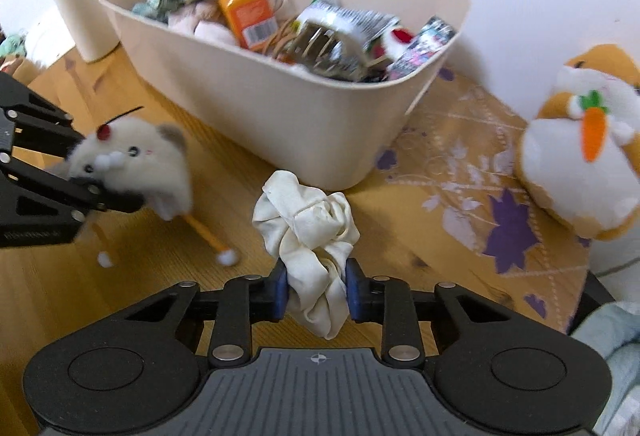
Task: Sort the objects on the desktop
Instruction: 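Carry the plush mouse and cream scrunchie over the beige basket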
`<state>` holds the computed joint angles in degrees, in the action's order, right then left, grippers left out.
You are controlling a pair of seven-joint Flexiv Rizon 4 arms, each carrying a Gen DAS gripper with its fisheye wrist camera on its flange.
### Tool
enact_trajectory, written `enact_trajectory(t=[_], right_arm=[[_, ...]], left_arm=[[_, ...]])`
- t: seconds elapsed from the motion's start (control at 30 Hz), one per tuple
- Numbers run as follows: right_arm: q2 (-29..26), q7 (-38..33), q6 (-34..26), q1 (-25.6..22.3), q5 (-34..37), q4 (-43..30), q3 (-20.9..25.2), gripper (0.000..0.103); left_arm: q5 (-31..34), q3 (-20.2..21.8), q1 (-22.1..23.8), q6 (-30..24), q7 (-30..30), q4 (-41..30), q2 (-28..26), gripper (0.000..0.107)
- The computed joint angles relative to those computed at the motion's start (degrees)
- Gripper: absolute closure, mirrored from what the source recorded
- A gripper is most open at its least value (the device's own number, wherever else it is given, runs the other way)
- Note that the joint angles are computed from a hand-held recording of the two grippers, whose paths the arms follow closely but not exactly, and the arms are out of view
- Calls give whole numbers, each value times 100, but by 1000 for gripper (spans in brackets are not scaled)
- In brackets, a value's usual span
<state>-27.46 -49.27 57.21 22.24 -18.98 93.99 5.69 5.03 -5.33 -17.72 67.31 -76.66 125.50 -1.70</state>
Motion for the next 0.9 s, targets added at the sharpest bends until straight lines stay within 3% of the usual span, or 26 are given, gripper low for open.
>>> enact_trajectory(t=[0.33,0.67,0.9], right_arm=[[575,773,-59,232,-744,315,-186,77],[708,1233,-279,275,-1548,54,-295,77],[592,1583,-299,286,-2175,-254,-510,77]], left_arm=[[-877,174,49,142,1129,317,876,89],[-1299,209,132,362,1691,-35,1038,89],[-1127,132,300,419,1848,-560,863,89]])
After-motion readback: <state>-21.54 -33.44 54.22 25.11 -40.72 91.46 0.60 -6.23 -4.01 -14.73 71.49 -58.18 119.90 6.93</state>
